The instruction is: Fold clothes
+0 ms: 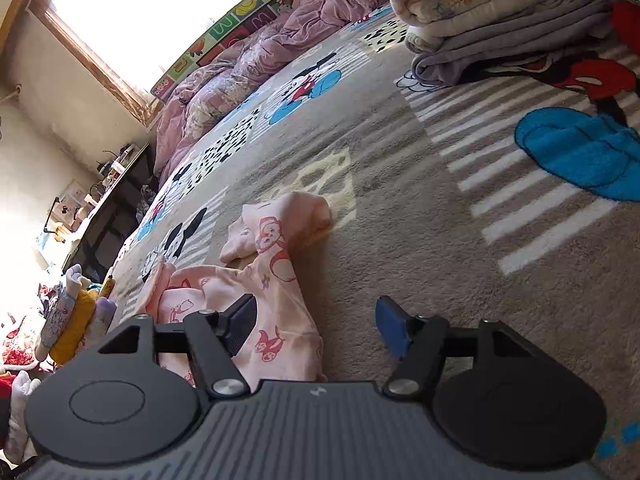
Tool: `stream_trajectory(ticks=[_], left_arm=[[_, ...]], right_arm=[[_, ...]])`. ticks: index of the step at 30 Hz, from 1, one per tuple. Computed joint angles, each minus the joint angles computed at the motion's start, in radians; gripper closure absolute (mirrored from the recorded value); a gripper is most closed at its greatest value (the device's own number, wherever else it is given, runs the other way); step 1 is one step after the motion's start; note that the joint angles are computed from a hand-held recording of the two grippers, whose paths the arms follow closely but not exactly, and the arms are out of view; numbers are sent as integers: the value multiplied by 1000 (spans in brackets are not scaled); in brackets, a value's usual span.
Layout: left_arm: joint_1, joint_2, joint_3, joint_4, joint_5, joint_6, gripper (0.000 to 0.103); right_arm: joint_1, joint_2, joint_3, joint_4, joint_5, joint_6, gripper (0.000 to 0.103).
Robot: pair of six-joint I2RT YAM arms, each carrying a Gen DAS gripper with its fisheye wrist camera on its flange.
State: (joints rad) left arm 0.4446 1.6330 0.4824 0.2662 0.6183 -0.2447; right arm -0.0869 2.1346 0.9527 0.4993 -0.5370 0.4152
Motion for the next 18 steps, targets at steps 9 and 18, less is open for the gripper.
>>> stream_trajectory(ticks=[9,18], left_arm=[[-240,86,-53,250,-95,-74,99],[-116,4,41,235,-50,-28,99]], right_arm=[[51,105,154,-102,5,-34,93],[-68,-58,-312,302,-56,148,100]])
